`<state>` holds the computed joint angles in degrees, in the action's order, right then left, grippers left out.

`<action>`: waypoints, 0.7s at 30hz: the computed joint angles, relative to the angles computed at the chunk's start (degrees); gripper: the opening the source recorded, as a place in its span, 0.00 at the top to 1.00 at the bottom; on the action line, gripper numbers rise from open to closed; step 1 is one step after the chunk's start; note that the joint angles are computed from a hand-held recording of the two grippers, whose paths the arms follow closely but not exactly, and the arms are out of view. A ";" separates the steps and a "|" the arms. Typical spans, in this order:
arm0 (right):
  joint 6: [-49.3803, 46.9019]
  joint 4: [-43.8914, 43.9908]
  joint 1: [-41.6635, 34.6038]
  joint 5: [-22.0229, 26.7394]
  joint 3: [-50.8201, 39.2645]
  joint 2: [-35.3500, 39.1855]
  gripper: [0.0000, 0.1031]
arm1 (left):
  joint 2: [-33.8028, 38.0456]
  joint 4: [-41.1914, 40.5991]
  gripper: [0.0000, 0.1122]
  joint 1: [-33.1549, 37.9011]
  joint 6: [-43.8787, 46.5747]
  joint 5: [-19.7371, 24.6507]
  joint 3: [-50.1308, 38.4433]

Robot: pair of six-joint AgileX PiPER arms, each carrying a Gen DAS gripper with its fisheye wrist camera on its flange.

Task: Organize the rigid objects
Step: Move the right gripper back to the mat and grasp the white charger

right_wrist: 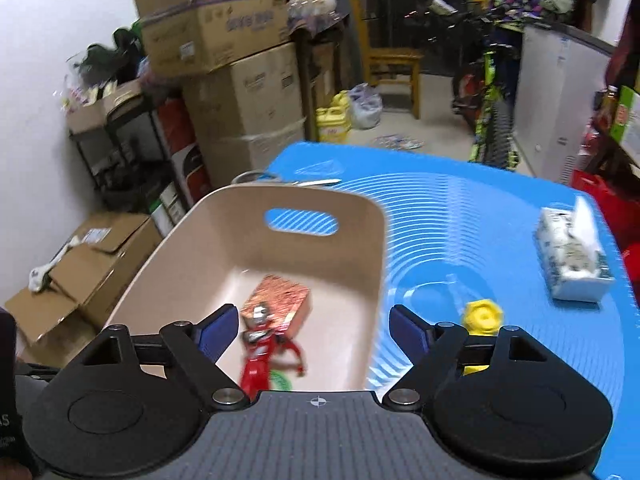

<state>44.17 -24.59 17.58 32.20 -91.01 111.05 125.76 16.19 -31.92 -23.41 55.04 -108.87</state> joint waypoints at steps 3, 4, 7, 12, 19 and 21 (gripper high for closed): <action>2.02 -1.73 -2.16 -0.68 3.32 -2.50 0.18 | -0.01 0.02 0.90 0.00 0.01 0.03 -0.02; 2.82 -2.36 -3.00 -0.92 4.38 -3.14 0.18 | 0.01 0.00 0.90 -0.01 0.03 0.06 -0.06; 4.38 -3.24 -5.72 -1.46 7.45 -4.48 0.18 | -0.05 0.07 0.90 0.00 -0.01 -0.06 0.06; 2.80 -2.56 -9.04 -1.21 10.85 -4.84 0.18 | 0.01 0.02 0.90 0.01 0.00 0.03 -0.02; -1.92 -0.67 -10.76 -0.02 12.84 -2.90 0.18 | -0.01 0.07 0.90 -0.01 -0.01 -0.01 0.03; -3.00 -0.34 -10.78 0.36 13.09 -2.47 0.18 | 0.00 0.05 0.90 -0.01 -0.04 -0.02 0.03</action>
<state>41.16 -24.93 6.80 32.56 -77.91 108.57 125.75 16.24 -31.93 -23.45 55.01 -108.84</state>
